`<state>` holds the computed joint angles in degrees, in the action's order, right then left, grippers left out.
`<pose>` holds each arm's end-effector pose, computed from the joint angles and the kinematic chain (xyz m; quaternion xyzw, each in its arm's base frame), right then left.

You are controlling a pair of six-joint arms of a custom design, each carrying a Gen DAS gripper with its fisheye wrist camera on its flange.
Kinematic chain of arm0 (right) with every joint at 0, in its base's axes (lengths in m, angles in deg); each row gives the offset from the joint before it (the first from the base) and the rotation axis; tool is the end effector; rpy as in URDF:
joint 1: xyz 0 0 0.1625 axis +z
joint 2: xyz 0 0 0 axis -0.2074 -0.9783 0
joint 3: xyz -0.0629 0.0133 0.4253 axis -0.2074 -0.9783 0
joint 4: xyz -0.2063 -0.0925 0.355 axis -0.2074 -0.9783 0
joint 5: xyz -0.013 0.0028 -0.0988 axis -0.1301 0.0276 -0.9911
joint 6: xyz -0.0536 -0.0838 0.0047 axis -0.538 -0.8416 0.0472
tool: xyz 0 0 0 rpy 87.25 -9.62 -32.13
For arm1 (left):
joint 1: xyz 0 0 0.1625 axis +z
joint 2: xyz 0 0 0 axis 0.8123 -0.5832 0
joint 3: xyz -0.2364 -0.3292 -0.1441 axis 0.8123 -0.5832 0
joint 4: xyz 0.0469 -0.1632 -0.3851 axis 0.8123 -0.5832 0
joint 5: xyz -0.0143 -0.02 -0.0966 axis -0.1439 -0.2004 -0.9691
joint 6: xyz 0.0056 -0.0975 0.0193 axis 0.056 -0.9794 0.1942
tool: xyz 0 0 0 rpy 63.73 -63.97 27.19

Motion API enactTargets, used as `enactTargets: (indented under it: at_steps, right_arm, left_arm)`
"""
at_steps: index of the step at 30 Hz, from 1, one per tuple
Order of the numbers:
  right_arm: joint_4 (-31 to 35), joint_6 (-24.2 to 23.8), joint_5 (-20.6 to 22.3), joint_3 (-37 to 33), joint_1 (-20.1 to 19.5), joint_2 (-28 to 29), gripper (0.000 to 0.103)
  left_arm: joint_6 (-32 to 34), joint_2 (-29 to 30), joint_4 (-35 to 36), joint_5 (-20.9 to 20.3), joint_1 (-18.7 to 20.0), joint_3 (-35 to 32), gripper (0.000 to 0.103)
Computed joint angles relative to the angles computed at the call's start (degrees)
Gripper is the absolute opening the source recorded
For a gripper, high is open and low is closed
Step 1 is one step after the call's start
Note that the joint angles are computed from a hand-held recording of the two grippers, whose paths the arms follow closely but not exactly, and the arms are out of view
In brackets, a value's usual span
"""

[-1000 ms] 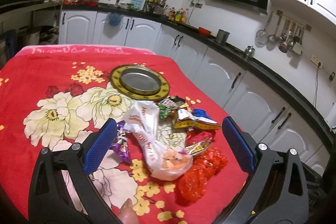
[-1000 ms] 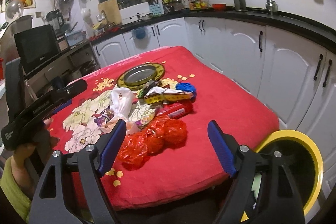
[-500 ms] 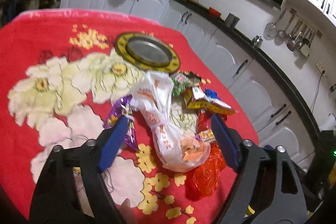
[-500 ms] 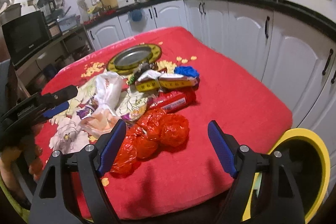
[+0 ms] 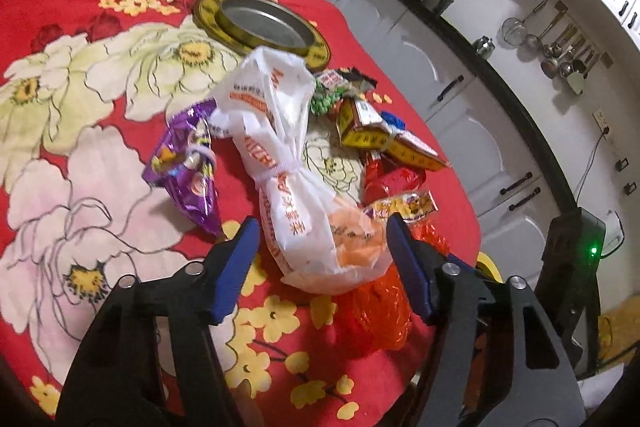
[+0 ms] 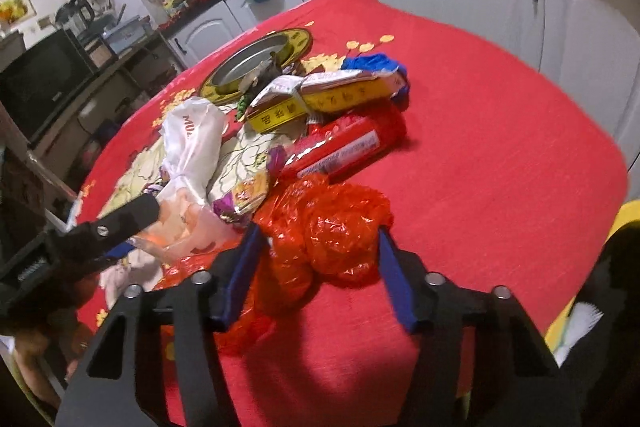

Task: Collect trash
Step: 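Grasp the white printed plastic bag with the left tool while the right tool grasps the red plastic bag, then carry both bags over the bin and open both tools to drop them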

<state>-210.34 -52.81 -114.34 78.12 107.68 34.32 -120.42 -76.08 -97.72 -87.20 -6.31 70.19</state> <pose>0.1936 -0.6580 0.1042 0.3489 -0.9269 0.1224 0.0650 -0.1727 -0.5126 0.1448 -0.1345 0.8586 -0.4625 0.1757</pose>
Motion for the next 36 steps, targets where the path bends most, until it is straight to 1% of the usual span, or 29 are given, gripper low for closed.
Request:
enactTargets:
  at_steps: [4, 7, 8, 9, 10, 12, 14, 16, 22, 26, 29, 36]
  right_arm:
    - [0.2, -1.1, 1.3, 1.0, -0.3, -0.8, 0.036]
    - [-0.1, -1.2, 1.4, 1.7, -0.2, -1.4, 0.028]
    - [-0.2, -1.1, 1.5, 1.9, -0.2, -1.6, 0.027]
    - [-0.4, -0.9, 1.5, 2.2, -0.2, -1.9, 0.025]
    - [-0.8, -0.6, 1.6, 2.6, -0.3, -2.2, 0.022]
    - [-1.7, -0.1, 1.7, 3.3, -0.4, -2.8, 0.019]
    - [-3.1, 0.0, 1.6, 4.3, -0.5, -3.6, 0.018]
    - [-3.9, -0.2, 2.1, 4.9, -0.7, -4.4, 0.012]
    - [-7.7, -0.4, 2.1, 6.7, -1.1, -6.1, 0.012]
    - [-9.1, -0.4, 2.6, 7.2, -1.2, -7.1, 0.011]
    - [-9.8, -0.4, 3.6, 7.7, -1.4, -8.3, 0.011]
    - [-11.1, -0.5, 4.8, 8.3, -1.6, -10.0, 0.011]
  left_arm:
    - [-1.5, 0.3, 1.4, -1.1, 0.6, -0.2, 0.045]
    - [-2.3, 0.4, 2.3, -1.4, 0.8, -0.4, 0.042]
    - [-2.3, 0.5, 2.4, -1.4, 0.7, -0.4, 0.041]
    - [-2.7, 0.4, 3.1, -1.1, 0.7, -0.4, 0.036]
    - [-2.8, 0.3, 3.5, -1.0, 0.7, -0.5, 0.034]
    - [-2.9, 0.2, 4.0, -1.0, 0.7, -0.4, 0.023]
    - [-2.6, 0.0, 4.2, -1.2, 0.6, -0.3, 0.021]
    - [-2.0, 0.1, 4.4, -0.7, 0.3, -0.4, 0.017]
    - [0.5, 0.3, 2.2, 2.9, -1.6, -0.1, 0.013]
    - [2.7, 0.3, 0.1, 5.5, -3.0, 0.2, 0.012]
    - [4.4, 0.6, -0.9, 6.7, -3.7, 0.0, 0.012]
    - [7.4, 1.4, -2.6, 8.0, -4.9, -0.9, 0.012]
